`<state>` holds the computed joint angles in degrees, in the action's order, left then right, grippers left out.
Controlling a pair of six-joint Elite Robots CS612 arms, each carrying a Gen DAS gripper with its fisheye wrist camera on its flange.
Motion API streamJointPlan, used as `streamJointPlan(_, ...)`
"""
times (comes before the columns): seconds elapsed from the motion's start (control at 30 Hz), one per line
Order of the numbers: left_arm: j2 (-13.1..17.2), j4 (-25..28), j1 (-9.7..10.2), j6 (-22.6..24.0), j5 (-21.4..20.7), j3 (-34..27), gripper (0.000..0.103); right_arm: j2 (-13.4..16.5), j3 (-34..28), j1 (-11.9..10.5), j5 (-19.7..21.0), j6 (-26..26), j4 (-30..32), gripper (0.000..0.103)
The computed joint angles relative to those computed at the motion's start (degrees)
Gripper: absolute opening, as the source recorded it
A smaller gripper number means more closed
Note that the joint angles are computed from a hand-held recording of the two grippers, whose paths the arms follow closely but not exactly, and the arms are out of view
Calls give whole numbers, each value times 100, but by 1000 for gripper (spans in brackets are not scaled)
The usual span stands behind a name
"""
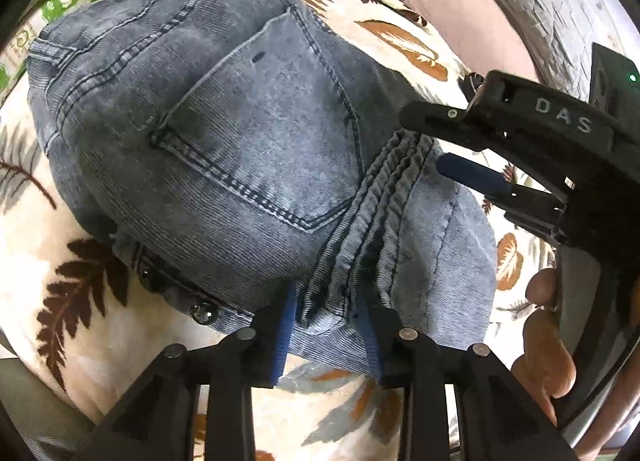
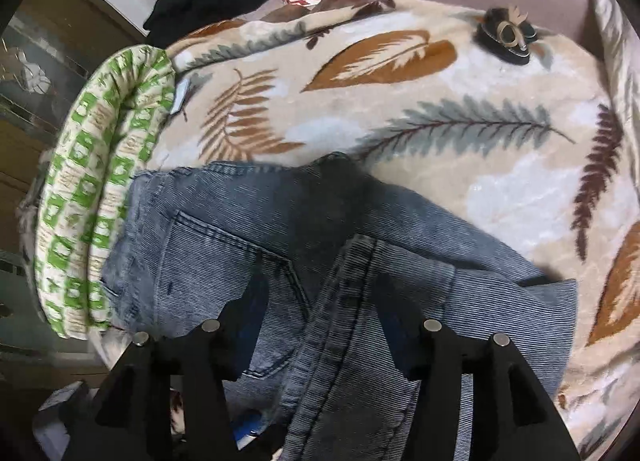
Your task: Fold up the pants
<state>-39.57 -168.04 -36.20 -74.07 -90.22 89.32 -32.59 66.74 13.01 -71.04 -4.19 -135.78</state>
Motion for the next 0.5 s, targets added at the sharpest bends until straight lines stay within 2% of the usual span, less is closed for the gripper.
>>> streamJointPlan(0.07,-34,-49,-6,-25,147,18,37,-78,138,-48,384,-35,-204,56)
streamJointPlan(0.1,-64,-133,-7,-63,273,50,44,-114,192,-56,519,-73,-288,56)
streamJointPlan(0.17,-141,-411,-22,-221,604,185,66,-214,326,-59,702,-102,-500,56)
streamJointPlan(0.3,-347,-858,-50,-653,1321,560,67,-402,492,-27,814,-212,-701,64)
streamJointPlan(0.37,-448,-1128,-36,-1065,1559,824,68,-428,484,15,787,-241,-724,68)
streamJointPlan(0.4,-446,-1176,-5,-1201,1613,854,68,-422,444,30,827,-278,-661,68)
streamJointPlan(0.5,-542,-1170,29,-2000,1920,1169,68,-317,144,86,1042,-557,-164,71)
